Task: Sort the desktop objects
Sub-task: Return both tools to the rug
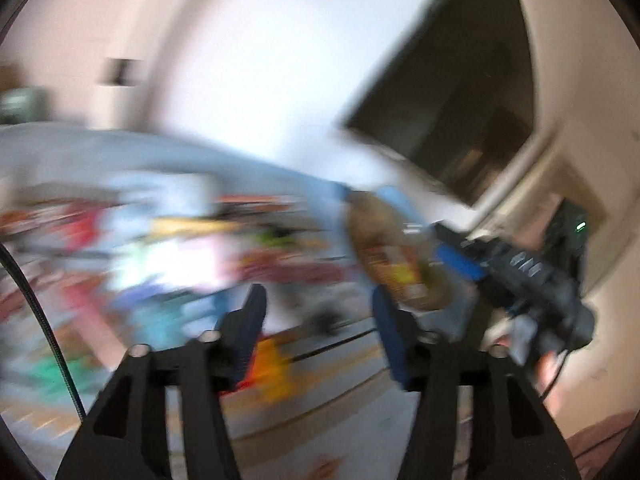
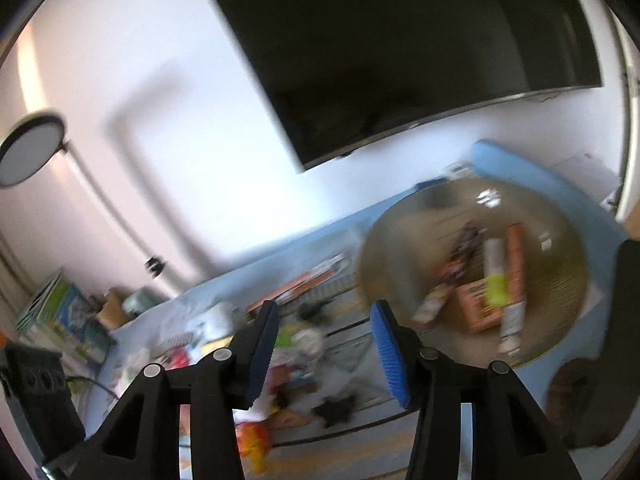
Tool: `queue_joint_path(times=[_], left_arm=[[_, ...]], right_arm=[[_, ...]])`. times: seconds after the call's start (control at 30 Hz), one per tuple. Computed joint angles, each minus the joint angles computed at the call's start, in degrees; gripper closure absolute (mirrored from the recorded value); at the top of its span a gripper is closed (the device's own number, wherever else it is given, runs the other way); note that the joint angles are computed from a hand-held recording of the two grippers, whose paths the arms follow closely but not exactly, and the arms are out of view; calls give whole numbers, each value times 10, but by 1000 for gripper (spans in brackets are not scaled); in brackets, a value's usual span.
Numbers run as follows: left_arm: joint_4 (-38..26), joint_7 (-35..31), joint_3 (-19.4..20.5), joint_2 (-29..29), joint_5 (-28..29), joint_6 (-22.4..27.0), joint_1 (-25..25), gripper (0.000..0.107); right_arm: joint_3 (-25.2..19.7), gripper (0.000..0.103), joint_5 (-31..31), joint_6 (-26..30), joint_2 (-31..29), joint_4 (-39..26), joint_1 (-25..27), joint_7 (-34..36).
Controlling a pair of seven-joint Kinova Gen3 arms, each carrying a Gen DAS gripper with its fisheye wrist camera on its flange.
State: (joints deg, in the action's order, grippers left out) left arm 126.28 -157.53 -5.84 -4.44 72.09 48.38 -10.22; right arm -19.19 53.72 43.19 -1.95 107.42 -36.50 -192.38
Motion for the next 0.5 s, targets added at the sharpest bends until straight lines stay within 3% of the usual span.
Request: queue_joint_path(times=[0.07,0.17,0.23,0.3,0.43,0.5], left_arm=[[44,14,-36,-47,-36,-27,-35,48],[81,51,-90,-91,-91,-47,-80,47],[99,81,-93,-107,-137,-93,-123,46],[110,119,-69,-108,-184,-140,-156,46],[116,149,-96,-86,-229,-191,-115,46],[115,184,-79,-80,-253,-230,-101,46]], right_arm=[[-4,56,15,-33,11,1,-6,-16],[-4,56,14,-39,37,-22,-27,9],[0,56,1,-37,60,-47,-48,43],[7,56,-4,-35,74,-60,-67,55],[23,56,-26,-32,99,-89,-99,96],[31,56,-35,-21,109,-104,-115,118]])
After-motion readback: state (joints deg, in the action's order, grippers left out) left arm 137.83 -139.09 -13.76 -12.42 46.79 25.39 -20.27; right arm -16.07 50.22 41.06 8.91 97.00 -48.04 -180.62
